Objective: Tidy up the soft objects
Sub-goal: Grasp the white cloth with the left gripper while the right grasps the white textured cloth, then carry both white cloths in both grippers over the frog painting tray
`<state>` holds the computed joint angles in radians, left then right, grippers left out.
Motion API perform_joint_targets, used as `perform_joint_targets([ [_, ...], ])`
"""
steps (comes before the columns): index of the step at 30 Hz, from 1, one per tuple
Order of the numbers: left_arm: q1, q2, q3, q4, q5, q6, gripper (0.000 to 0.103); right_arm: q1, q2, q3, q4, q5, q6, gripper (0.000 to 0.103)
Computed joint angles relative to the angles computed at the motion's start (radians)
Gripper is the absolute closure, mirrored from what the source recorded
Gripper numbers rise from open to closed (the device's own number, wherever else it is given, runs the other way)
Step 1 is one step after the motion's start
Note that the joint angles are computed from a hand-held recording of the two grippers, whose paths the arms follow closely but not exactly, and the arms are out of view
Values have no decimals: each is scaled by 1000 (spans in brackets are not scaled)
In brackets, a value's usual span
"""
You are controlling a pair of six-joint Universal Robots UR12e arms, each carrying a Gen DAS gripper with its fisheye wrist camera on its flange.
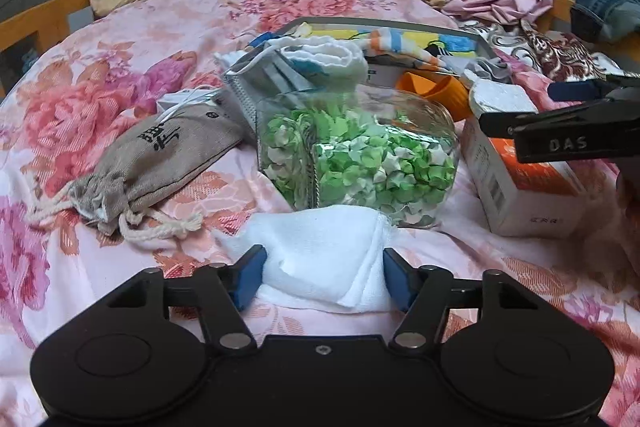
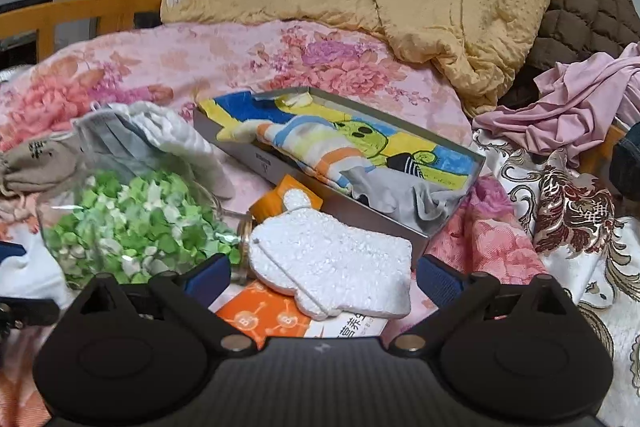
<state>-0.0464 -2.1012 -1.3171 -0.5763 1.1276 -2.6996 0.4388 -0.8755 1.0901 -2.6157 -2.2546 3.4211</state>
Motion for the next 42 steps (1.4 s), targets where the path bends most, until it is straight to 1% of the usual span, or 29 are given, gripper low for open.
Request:
perform_joint_targets([
  [3,-1,1,-3,9,7,-30,48,-3,6,-9,23,5,-1,8],
  [5,-2,3,-6,16,13,-46,57,-4,8,-15,38,11,-4,12],
  [6,-3,4,-8,22,18,-54,58,-4,10,-16,39,14,-11,13],
  [8,-4,6,-12,31,25,-66,66,-2,13,-19,38,14,-26,15],
  [12,-8,12,-20,45,39,-85,73,-2,16,-23,34,14,-36,19],
  [17,-12,16,-23,60,48,-105,84,-4,10,-15,15,22,-23,30],
  [19,-13,18,-27,71,50,-112,86,-4,10,-15,10,20,-29,33],
  [21,-14,21,-31,80,51,-112,87,-3,10,-12,-6,21,-45,42],
  [23,-15,23,-33,85,49,-115,88,1,12,-15,-13,13,-57,43],
  [26,-16,25,-37,104,44,-129,89,1,10,-10,-25,21,-63,45],
  [30,-18,30,-43,140,33,-145,89,4,9,-7,-44,18,-80,53],
  [34,-22,34,-42,151,19,-153,90,4,3,0,-61,28,-81,57],
  [37,-26,34,-39,155,11,-154,90,4,-1,5,-75,33,-84,63],
  [42,-34,32,-27,167,-9,-160,90,6,-10,16,-99,38,-78,76],
])
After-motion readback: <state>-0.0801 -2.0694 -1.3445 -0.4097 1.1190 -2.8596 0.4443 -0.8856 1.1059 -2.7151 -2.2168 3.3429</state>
